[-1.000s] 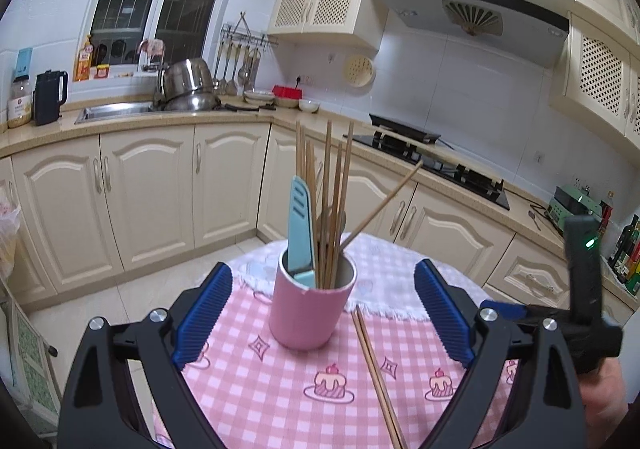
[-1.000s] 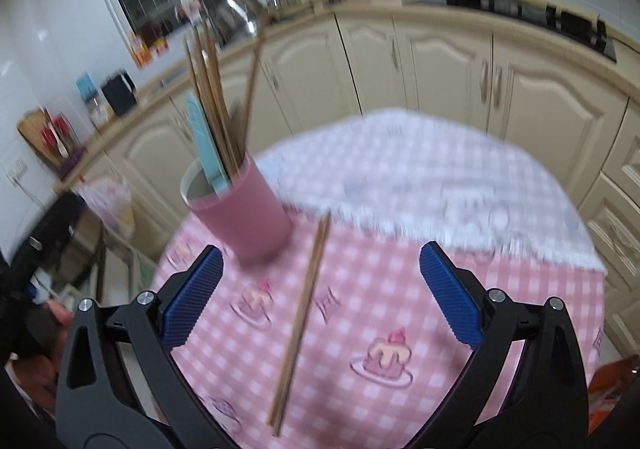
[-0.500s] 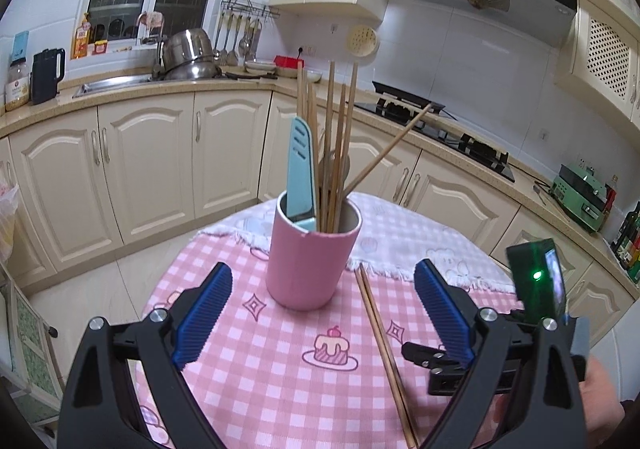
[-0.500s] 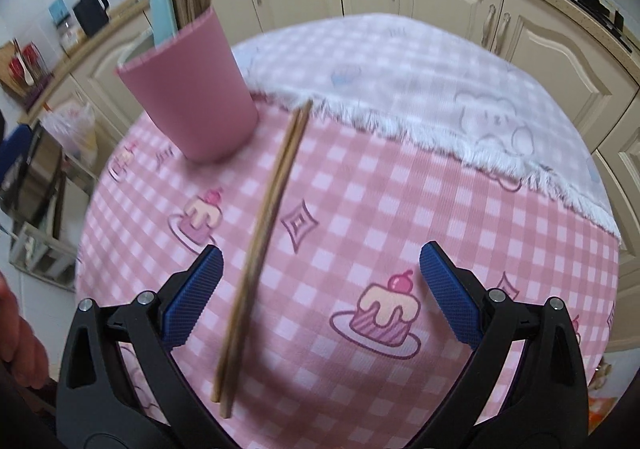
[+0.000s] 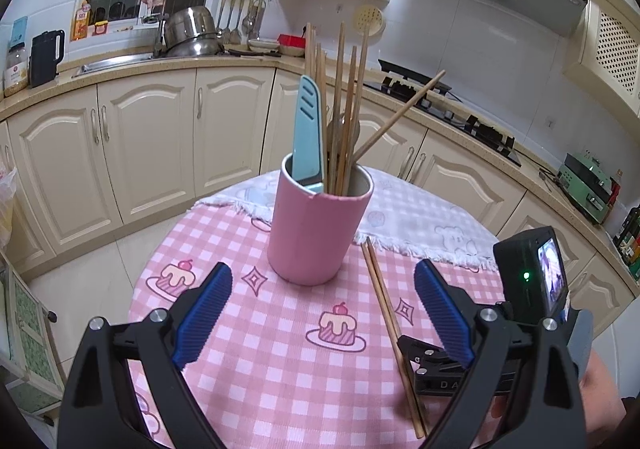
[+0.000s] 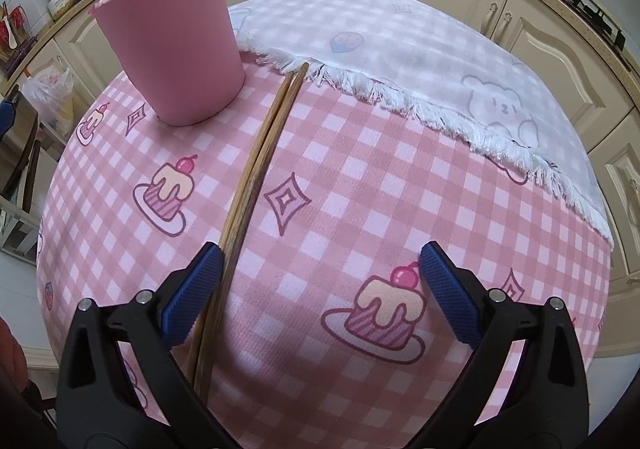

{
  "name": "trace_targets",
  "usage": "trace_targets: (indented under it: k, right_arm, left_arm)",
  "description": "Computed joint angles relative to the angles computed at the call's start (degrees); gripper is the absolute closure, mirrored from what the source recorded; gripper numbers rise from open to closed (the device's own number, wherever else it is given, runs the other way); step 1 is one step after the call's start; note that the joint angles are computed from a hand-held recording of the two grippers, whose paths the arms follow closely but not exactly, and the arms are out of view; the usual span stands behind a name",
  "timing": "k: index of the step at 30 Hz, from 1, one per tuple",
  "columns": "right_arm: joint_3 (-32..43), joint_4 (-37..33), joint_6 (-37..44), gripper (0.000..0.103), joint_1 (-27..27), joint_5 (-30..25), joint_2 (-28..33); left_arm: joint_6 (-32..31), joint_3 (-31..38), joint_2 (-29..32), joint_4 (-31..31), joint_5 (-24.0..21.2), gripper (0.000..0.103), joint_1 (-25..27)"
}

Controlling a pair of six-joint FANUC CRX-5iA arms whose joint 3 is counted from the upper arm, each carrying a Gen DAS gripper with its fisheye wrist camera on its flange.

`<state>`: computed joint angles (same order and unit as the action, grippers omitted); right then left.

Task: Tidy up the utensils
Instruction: 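Withdraw both grippers from the cup back to the last chopsticks, then lower both grippers onto the last chopsticks and close each on one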

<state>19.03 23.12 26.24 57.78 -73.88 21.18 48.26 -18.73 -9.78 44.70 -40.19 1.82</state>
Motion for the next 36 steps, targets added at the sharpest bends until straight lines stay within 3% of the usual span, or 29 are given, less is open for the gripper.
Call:
trace_targets:
  k: [20, 28, 36]
  right_arm:
    - [-0.11, -0.24, 0.8, 0.006, -0.95, -1.05, 0.45]
    - [-5.15, -2.63, 2.83, 0.009, -2.53, -0.64, -4.41]
    - [-2.23, -6.43, 11.02, 0.009, -4.33, -2.72, -3.52]
  left_arm:
    - [3.82, 2.33, 1.94, -4.49, -2.72, 0.013, -0.48]
    - [9.95, 11.18, 8.01, -17.19, -11.18, 0.013, -3.92]
    - [17.37, 22.83, 15.82, -28.68, -20.31, 0.013, -8.72]
